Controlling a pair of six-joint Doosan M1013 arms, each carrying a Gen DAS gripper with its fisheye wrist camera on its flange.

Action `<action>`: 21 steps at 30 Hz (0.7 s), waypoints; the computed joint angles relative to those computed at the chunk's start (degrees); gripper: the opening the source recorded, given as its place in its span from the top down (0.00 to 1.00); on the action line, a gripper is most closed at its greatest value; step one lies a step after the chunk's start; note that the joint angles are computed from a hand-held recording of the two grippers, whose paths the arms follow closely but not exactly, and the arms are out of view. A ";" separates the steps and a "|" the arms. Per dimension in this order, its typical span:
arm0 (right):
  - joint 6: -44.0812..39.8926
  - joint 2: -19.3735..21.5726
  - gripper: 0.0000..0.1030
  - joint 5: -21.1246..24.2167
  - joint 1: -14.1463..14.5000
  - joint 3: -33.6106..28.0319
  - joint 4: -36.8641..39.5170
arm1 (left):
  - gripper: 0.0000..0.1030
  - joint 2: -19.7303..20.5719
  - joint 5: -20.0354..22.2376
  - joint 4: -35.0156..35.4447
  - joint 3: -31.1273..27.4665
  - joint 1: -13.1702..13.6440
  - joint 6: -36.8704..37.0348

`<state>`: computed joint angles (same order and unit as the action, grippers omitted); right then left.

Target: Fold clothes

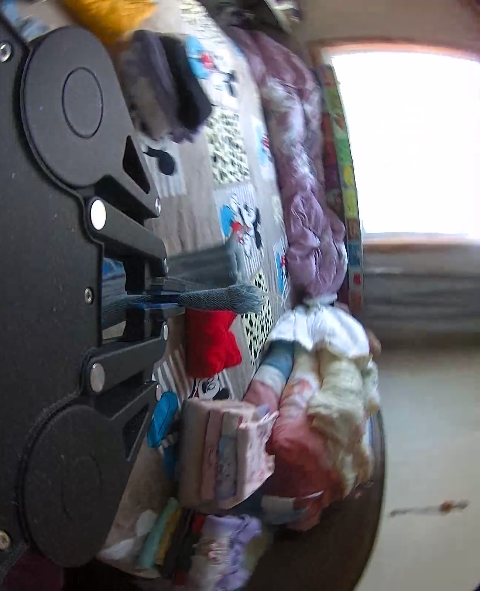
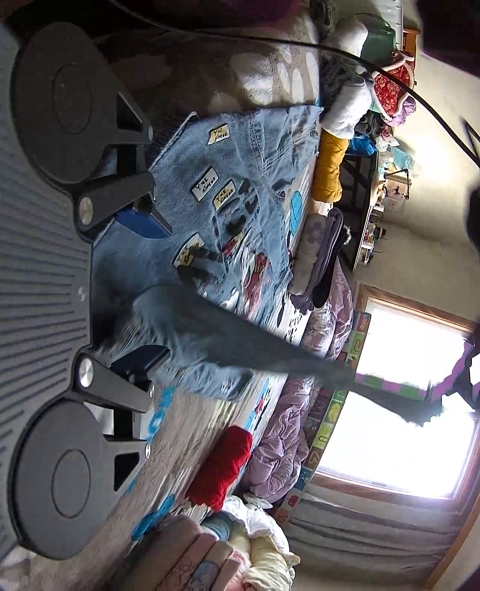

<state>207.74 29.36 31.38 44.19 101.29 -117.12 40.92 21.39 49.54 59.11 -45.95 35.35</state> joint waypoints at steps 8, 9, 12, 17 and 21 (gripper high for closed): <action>1.29 -0.14 0.34 3.06 -0.37 1.14 -1.00 | 0.97 -2.93 -3.53 13.87 7.82 2.15 -23.64; 1.99 0.06 0.34 3.08 -0.46 1.02 -1.89 | 0.97 -3.10 -3.85 15.13 8.45 2.45 -26.09; 3.57 0.73 0.34 2.75 -0.75 0.49 -4.00 | 0.97 -3.66 -4.90 19.02 10.54 3.31 -33.31; -6.27 1.54 0.34 -6.84 -1.86 -1.97 6.80 | 0.97 -3.64 -5.74 21.64 12.84 4.80 -39.56; -7.37 0.75 0.34 -7.00 -1.51 -1.16 6.57 | 0.97 -3.20 -7.62 23.11 14.43 6.21 -44.96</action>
<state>200.37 30.11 24.37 42.68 100.13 -110.55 37.73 13.77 72.65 73.54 -39.73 -9.60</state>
